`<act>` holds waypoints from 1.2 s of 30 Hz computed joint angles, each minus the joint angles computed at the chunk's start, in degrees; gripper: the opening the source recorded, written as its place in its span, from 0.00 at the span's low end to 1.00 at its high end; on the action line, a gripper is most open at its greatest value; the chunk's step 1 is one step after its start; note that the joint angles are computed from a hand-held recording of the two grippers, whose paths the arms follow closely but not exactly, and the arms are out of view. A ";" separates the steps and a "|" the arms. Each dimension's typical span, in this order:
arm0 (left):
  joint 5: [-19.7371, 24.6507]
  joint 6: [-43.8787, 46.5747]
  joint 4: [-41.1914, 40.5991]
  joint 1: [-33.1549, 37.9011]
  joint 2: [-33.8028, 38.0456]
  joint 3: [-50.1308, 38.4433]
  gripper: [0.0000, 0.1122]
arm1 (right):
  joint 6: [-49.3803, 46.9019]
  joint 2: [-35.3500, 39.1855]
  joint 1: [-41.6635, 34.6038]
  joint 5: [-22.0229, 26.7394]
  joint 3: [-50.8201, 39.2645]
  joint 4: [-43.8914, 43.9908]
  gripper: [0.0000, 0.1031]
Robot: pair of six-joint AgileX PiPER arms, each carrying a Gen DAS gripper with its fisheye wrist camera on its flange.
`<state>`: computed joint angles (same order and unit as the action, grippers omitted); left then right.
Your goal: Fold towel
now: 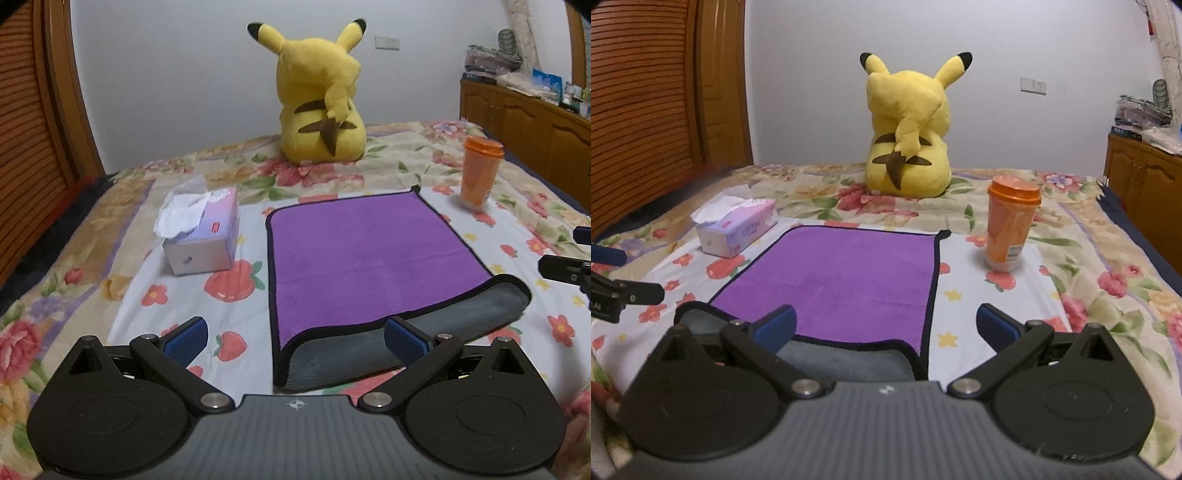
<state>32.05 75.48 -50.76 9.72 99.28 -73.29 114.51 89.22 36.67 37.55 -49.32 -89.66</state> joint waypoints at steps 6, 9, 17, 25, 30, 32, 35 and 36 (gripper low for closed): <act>0.65 -4.81 3.95 -0.46 3.94 -4.45 0.92 | -3.01 1.56 -2.93 -4.32 -1.53 1.84 1.00; 0.79 -6.68 5.70 -0.69 5.81 -6.47 0.92 | -4.50 2.56 -4.08 -5.97 -2.44 2.45 1.00; 6.45 -13.48 10.38 -0.38 11.36 -13.54 0.87 | -8.41 4.65 -7.83 -11.00 -4.13 5.00 1.00; 10.83 -17.67 13.16 -0.26 15.37 -18.63 0.79 | -14.68 6.65 -10.37 -14.91 -5.87 10.15 0.99; 13.06 -18.92 15.24 -0.48 16.80 -19.95 0.69 | -22.15 7.85 -12.26 -18.27 -7.09 17.03 0.87; 14.25 -19.12 15.61 -0.33 17.35 -20.54 0.67 | -26.66 8.25 -13.18 -19.73 -7.50 21.90 0.87; 15.98 -20.04 16.40 -0.32 18.25 -21.33 0.62 | -33.88 8.68 -14.38 -21.45 -7.93 29.47 0.86; 16.02 -20.03 16.77 -0.44 18.34 -21.29 0.60 | -35.91 8.78 -14.70 -22.01 -7.96 31.68 0.86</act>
<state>48.08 55.45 -34.00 9.28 117.62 -94.57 78.60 97.99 21.97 15.55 -57.28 -57.98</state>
